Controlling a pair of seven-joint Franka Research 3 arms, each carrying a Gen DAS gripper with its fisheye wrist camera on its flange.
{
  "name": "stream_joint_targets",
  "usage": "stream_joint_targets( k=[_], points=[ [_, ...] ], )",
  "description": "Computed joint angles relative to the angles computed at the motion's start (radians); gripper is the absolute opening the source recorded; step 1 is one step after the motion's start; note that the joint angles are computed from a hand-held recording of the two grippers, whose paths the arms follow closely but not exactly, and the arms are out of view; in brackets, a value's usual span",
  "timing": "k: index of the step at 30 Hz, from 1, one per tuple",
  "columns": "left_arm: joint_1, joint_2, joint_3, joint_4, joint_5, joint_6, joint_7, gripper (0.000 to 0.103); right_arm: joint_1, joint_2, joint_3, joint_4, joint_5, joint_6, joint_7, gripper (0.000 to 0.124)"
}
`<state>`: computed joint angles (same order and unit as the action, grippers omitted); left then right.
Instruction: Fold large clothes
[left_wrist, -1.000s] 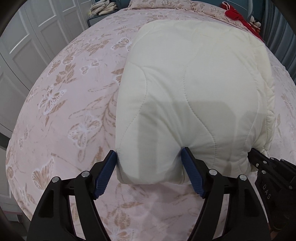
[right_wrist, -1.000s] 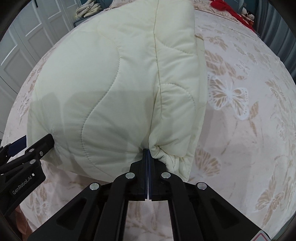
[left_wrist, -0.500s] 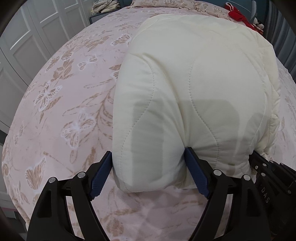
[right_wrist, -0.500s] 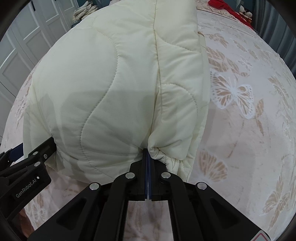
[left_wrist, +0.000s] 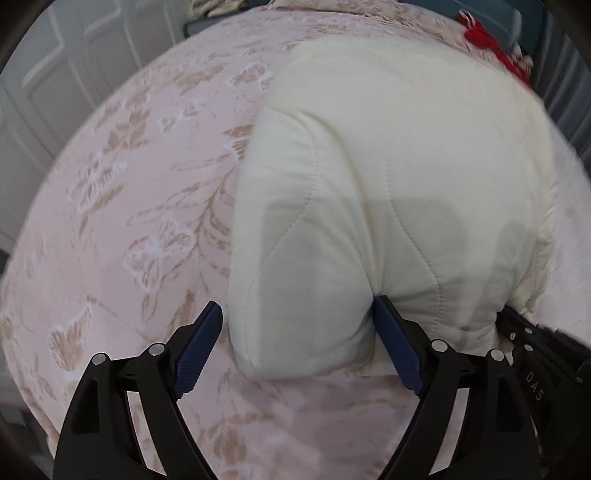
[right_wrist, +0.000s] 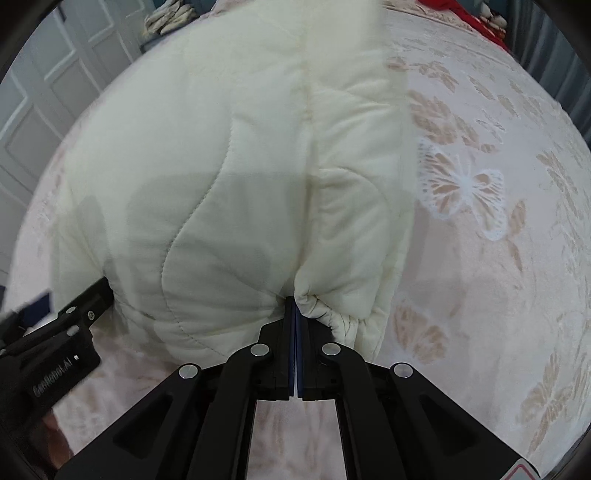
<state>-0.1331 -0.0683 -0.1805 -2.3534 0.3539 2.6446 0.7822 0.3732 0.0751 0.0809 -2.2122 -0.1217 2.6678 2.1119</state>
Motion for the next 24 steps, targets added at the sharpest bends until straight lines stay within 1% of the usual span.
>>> stream_joint_targets(
  k=[1,2,4,7,9,11,12,13,14,15,17,19,22,24],
  points=[
    [-0.002,-0.044,0.010,-0.028,-0.059,0.009,0.032,0.082,-0.004,-0.047,0.001,-0.031,0.031,0.017,0.005,0.000],
    [-0.001,-0.084,0.010,-0.051,-0.063,0.008,0.028,0.081,-0.008,-0.095,0.004,-0.070,0.052,0.049,0.014,0.000],
    [0.003,-0.155,0.000,-0.090,-0.037,-0.001,0.014,0.080,-0.017,-0.191,0.020,-0.139,0.075,0.083,0.023,0.000],
    [-0.009,-0.286,-0.011,-0.170,-0.024,-0.007,0.013,0.080,-0.040,-0.324,0.062,-0.236,0.074,0.109,0.046,0.000],
    [-0.029,-0.352,-0.010,-0.211,-0.044,-0.015,0.021,0.080,-0.057,-0.386,0.100,-0.278,0.077,0.100,0.069,0.000],
    [-0.039,-0.419,-0.025,-0.249,-0.045,-0.032,0.009,0.080,-0.066,-0.455,0.130,-0.329,0.083,0.103,0.087,0.000],
    [-0.045,-0.442,-0.023,-0.261,-0.047,-0.037,0.014,0.080,-0.070,-0.483,0.146,-0.346,0.083,0.098,0.095,0.000],
    [-0.053,-0.465,-0.024,-0.275,-0.051,-0.042,0.015,0.080,-0.069,-0.507,0.152,-0.365,0.089,0.101,0.092,0.005],
    [-0.064,-0.496,-0.026,-0.292,-0.057,-0.048,0.015,0.080,-0.070,-0.530,0.159,-0.384,0.093,0.105,0.089,0.006],
    [-0.066,-0.509,-0.031,-0.299,-0.055,-0.052,0.013,0.080,-0.075,-0.563,0.181,-0.403,0.085,0.101,0.097,0.006],
    [-0.072,-0.547,-0.044,-0.318,-0.046,-0.065,0.007,0.080,-0.081,-0.596,0.204,-0.419,0.077,0.091,0.094,0.006],
    [-0.080,-0.565,-0.046,-0.329,-0.044,-0.072,0.007,0.080,-0.082,-0.619,0.223,-0.434,0.077,0.097,0.101,0.006],
    [-0.085,-0.567,-0.046,-0.329,-0.041,-0.080,0.008,0.080,-0.082,-0.619,0.211,-0.436,0.093,0.103,0.087,0.006],
    [-0.076,-0.567,-0.061,-0.327,-0.031,-0.085,-0.014,0.080,-0.096,-0.613,0.215,-0.428,0.096,0.106,0.092,0.006]
  ],
)
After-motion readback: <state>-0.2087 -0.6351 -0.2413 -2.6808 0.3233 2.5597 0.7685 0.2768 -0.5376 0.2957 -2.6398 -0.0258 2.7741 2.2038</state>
